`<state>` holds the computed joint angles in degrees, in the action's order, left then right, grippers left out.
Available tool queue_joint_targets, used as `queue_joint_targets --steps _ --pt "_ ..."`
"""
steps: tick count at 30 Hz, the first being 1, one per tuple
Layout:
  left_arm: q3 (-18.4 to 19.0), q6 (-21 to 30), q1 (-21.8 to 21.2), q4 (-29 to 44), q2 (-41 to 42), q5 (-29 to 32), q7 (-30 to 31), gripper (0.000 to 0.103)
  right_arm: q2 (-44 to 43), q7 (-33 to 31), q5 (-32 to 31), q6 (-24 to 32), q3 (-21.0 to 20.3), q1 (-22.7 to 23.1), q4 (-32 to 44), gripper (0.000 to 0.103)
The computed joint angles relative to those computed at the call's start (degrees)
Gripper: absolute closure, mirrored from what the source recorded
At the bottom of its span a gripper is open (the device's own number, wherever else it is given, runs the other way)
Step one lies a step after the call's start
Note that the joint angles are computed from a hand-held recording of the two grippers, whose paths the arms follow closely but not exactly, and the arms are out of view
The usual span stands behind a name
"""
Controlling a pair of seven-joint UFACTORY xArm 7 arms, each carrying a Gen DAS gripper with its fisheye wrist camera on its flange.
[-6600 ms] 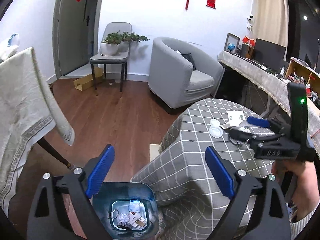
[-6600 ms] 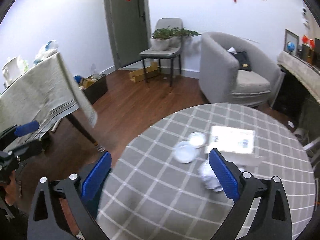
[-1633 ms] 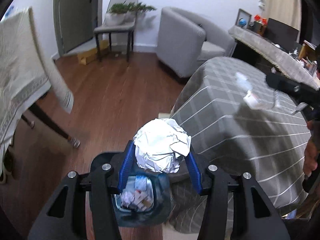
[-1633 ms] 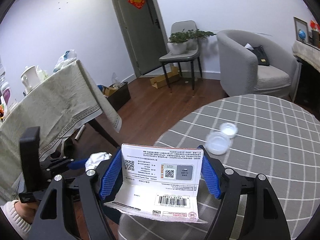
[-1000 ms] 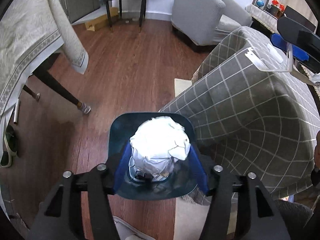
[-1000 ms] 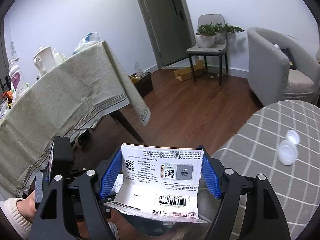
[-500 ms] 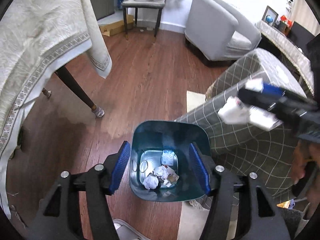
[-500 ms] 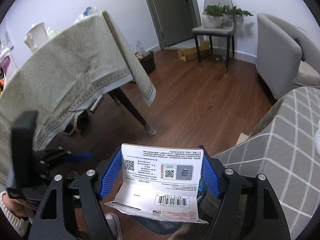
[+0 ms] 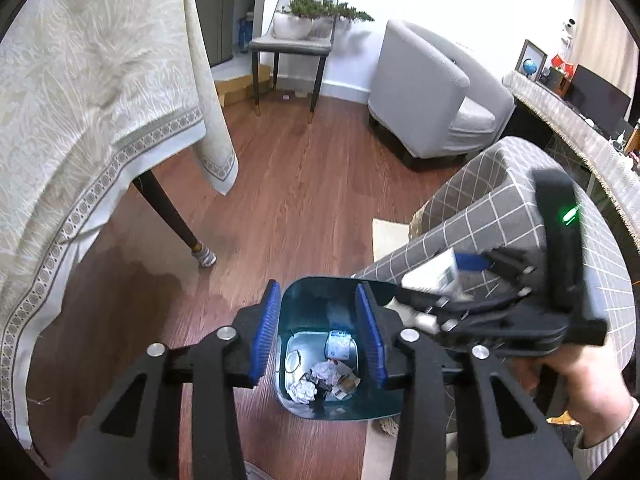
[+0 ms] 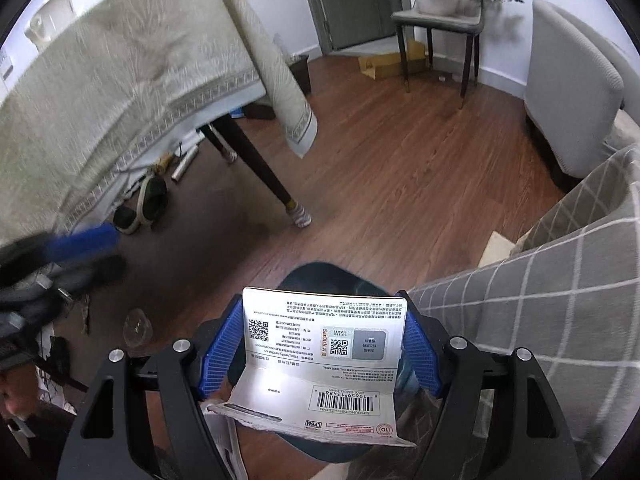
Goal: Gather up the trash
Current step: 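Lower the white card into the teal bin and open the right gripper, then withdraw both open grippers from the bin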
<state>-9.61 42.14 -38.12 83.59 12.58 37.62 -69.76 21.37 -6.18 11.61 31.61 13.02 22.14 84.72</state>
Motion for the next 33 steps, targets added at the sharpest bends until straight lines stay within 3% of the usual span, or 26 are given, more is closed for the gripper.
queue_joint_targets --steps 10,12,16,33 --pt "-0.20 -2.42 0.25 -0.70 -1.58 2.64 -1.72 0.070 2.50 1.30 -5.06 4.83 -0.90 2.64 0.79 0.027" --pt "-0.29 -3.72 0.52 -1.02 -1.89 2.59 -1.93 0.070 2.40 1.70 -6.63 5.41 -1.37 3.31 0.62 0.016" --pt "-0.39 -3.28 0.23 -0.43 -2.00 3.69 -2.51 0.070 1.91 1.81 -8.01 6.12 -1.58 3.72 0.14 0.013" --pt "-0.17 -1.37 -2.56 6.74 0.70 8.51 -4.40 0.070 -7.15 -5.95 0.86 -1.42 0.46 -0.82 -4.94 0.013"
